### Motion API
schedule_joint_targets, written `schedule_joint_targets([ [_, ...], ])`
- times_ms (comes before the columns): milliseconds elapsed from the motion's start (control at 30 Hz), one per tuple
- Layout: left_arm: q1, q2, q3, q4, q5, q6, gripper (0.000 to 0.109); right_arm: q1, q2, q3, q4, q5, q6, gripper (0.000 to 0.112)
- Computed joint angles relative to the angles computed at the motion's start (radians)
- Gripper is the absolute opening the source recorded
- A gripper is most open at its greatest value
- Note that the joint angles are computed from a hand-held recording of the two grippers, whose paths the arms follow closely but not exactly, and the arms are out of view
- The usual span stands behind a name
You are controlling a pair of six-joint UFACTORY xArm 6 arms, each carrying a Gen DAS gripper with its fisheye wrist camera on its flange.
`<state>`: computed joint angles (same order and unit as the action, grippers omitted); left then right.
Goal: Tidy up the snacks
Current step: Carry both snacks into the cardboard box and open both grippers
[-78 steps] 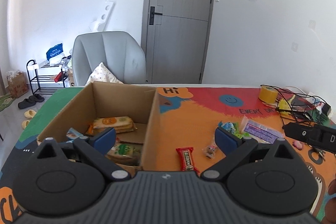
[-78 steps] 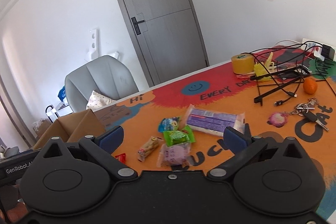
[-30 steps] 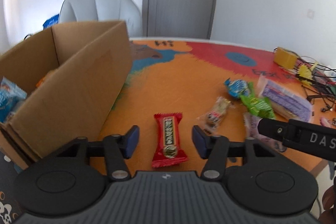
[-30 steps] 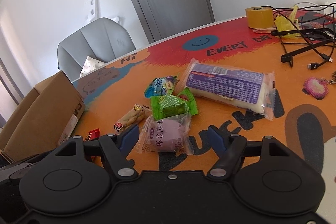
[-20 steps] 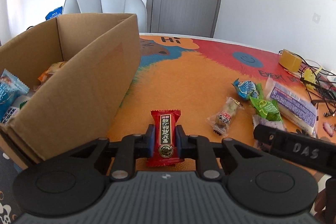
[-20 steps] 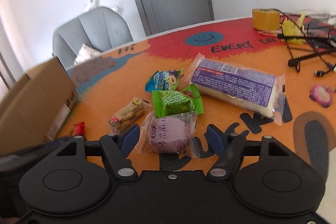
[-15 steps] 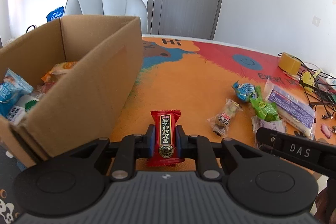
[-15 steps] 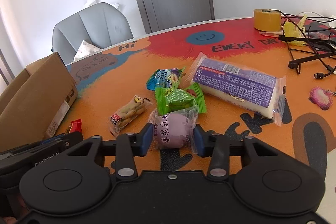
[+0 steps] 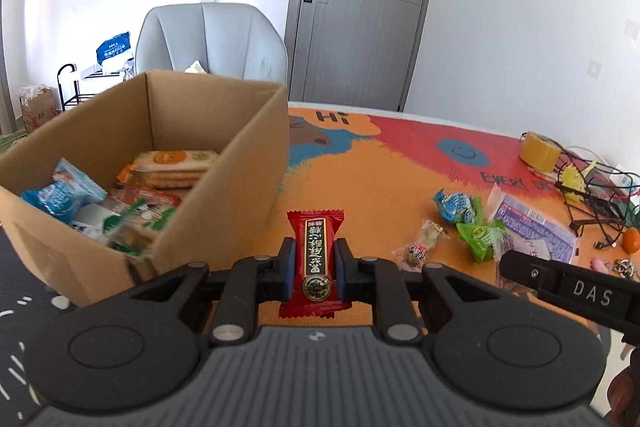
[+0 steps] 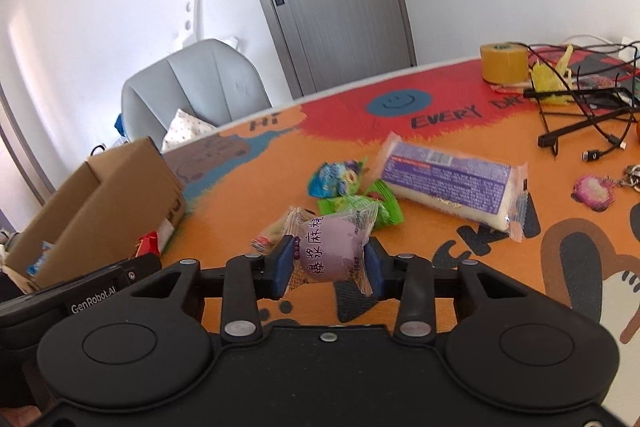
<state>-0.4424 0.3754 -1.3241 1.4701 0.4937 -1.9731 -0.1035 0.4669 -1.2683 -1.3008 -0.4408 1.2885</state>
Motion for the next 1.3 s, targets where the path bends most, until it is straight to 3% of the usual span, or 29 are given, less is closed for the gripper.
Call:
schedule_joint_targets([
  [700, 0.002, -0.25, 0.201, 0.17, 0.07, -0.17, 0.019, 0.083, -0.11, 0.127, 0.202, -0.09, -0.214, 0.039],
  [967, 0.051, -0.322, 0.273, 0.185, 0.083, -0.204, 0.019, 0.131, -0.101, 0.093, 0.185, -0.094, -0.191, 0.039],
  [1300, 0.151, -0.377, 0.297, 0.262, 0.018, -0.214, 0.019, 0.207, -0.065, -0.01, 0.124, -0.039, -0.127, 0.039],
])
